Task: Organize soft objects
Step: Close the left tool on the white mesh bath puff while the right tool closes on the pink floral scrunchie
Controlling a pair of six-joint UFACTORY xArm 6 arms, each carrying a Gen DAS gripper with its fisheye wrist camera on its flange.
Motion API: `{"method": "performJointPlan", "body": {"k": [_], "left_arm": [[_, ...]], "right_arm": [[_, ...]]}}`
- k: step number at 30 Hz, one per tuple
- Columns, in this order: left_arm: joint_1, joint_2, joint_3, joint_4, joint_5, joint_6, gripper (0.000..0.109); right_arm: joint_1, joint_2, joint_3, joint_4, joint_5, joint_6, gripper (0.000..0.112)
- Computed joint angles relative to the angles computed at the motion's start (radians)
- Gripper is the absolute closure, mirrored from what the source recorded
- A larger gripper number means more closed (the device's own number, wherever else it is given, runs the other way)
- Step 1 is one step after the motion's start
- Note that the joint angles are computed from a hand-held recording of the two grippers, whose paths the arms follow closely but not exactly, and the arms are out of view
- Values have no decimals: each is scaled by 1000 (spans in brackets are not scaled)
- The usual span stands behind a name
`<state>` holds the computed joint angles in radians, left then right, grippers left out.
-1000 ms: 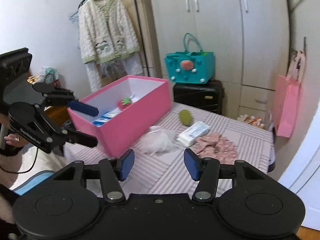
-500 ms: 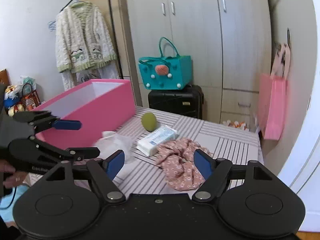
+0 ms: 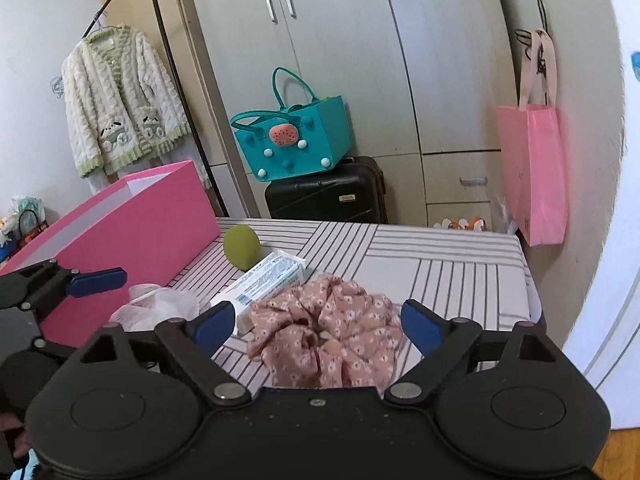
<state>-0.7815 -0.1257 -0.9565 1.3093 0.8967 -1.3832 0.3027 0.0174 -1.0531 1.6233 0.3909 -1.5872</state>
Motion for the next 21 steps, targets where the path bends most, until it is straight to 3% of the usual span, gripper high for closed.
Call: {"method": "performJointPlan", "body": {"k": [2, 9, 12, 15, 17, 21], "left_arm": [[5, 26, -21, -16, 15, 16, 29], [73, 29, -16, -131, -98, 54, 29], [94, 11, 17, -68, -144, -19, 50], [106, 12, 21, -46, -151, -47, 55], [115, 6, 31, -47, -168, -64, 57], [117, 14, 27, -43, -163, -50, 62]], "right_arm": [[16, 14, -15, -29, -25, 31, 19], [78, 72, -61, -110, -142, 86, 18], [86, 98, -76, -132, -159, 108, 18], [84, 133, -87, -221, -152, 221, 17], [90, 137, -88, -164, -170, 174, 17], [122, 118, -51, -243, -233, 199, 21]]}}
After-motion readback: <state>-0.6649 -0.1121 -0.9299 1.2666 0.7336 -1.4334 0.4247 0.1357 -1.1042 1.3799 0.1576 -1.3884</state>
